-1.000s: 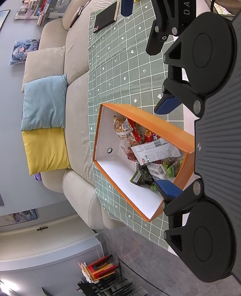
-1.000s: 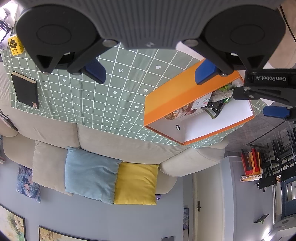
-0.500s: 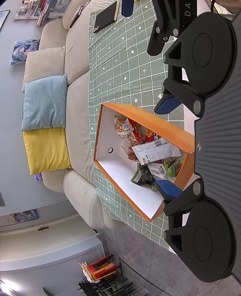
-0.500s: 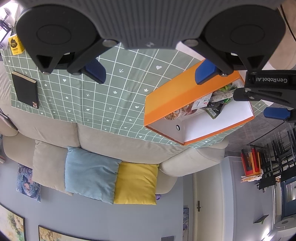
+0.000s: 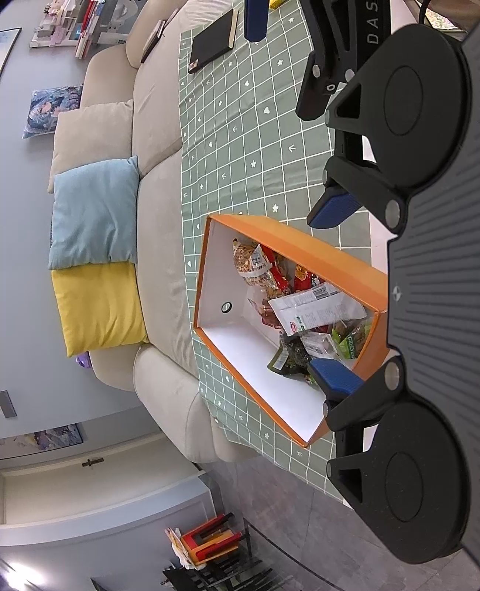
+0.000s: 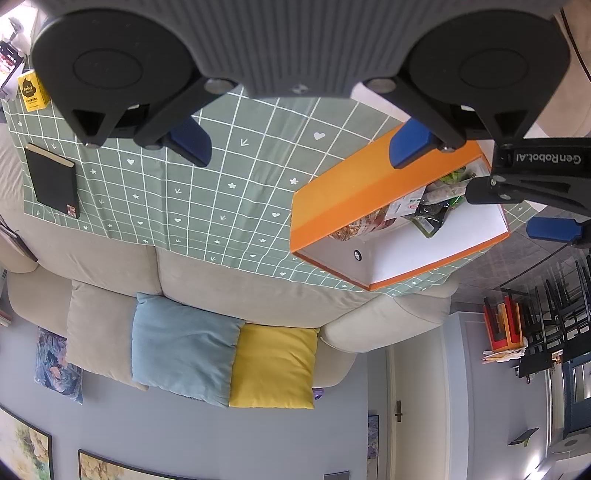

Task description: Organize snacks

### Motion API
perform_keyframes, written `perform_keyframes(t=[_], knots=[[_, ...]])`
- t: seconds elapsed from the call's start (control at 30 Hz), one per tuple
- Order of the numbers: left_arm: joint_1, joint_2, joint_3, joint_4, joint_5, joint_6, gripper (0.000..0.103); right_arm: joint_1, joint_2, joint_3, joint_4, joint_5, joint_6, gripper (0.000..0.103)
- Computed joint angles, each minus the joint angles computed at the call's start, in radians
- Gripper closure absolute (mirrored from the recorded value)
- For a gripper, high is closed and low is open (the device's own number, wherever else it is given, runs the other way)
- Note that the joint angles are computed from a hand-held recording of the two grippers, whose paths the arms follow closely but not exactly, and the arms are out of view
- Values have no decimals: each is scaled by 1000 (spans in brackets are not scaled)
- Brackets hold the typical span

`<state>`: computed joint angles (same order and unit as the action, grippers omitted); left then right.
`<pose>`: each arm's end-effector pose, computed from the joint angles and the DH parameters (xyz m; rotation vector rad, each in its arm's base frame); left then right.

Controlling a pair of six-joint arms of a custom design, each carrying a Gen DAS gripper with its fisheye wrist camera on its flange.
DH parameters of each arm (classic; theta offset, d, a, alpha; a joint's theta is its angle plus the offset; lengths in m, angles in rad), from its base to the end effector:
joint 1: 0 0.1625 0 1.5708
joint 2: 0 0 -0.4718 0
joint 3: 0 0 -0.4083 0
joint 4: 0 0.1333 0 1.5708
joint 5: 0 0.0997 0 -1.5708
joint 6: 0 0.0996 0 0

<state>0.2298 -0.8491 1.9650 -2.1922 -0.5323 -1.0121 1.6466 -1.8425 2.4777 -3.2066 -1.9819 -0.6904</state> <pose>-0.4904 -0.3397 0.0581 0.6575 2.0688 -0.9255 0.1184 -0.3247 0.4094 0.6074 -2.1980 1.0377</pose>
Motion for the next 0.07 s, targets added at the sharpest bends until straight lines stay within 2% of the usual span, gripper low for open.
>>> perform_keyframes(t=[0.07], knots=[[0,0,0,-4,1,2,9,0,0,0,0,0,0,4]])
